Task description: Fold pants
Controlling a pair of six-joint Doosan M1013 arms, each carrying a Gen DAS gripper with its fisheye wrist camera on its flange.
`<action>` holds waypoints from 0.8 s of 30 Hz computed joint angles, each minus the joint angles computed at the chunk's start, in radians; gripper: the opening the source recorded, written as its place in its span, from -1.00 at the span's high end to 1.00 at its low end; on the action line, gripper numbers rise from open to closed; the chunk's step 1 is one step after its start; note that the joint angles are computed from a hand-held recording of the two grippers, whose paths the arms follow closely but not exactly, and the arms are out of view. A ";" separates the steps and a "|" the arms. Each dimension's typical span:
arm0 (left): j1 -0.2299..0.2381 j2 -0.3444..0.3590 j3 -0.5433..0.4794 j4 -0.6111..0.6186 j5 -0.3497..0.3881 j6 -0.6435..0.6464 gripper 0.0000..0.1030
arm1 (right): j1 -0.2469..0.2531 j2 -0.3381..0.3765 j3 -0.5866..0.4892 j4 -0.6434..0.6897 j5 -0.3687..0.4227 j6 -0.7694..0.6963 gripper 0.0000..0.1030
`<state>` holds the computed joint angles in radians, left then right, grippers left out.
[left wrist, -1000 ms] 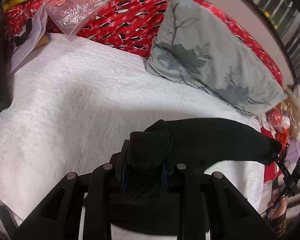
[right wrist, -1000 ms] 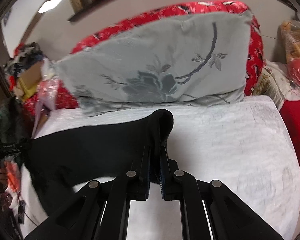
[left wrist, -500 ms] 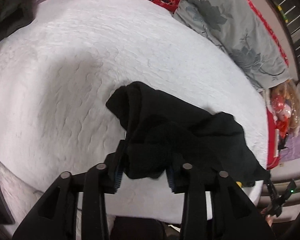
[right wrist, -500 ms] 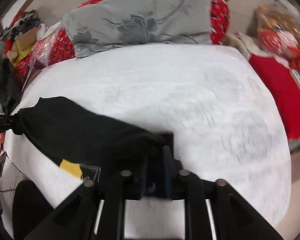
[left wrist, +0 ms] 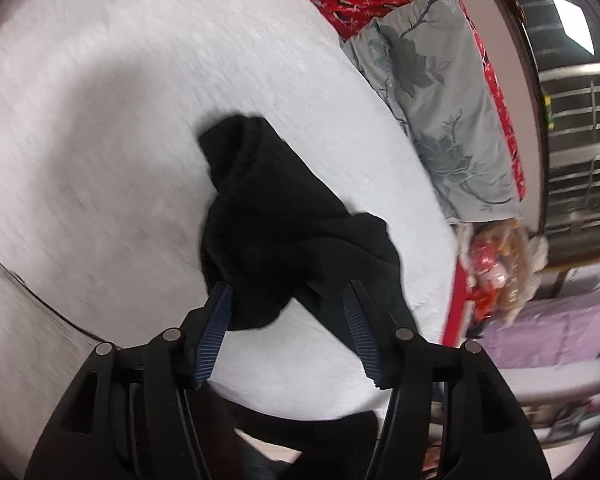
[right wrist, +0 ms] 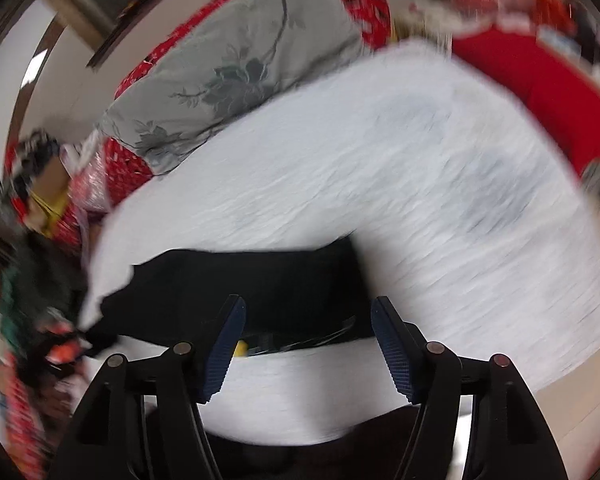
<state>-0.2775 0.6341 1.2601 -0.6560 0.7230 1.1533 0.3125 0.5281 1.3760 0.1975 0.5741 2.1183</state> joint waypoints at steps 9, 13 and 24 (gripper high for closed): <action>-0.012 -0.005 0.030 -0.063 -0.090 -0.126 -0.09 | -0.028 0.087 -0.038 0.358 0.066 -0.048 -0.34; -0.018 0.004 0.008 -0.044 -0.102 -0.195 -0.15 | -0.024 0.104 -0.038 0.427 0.025 -0.056 -0.34; -0.058 -0.014 0.031 -0.043 -0.106 -0.323 -0.16 | -0.026 0.136 -0.069 0.409 0.031 0.017 -0.34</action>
<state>-0.3360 0.6198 1.2915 -0.6990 0.6166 0.8299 0.2865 0.6638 1.3065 0.6064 0.6056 2.1355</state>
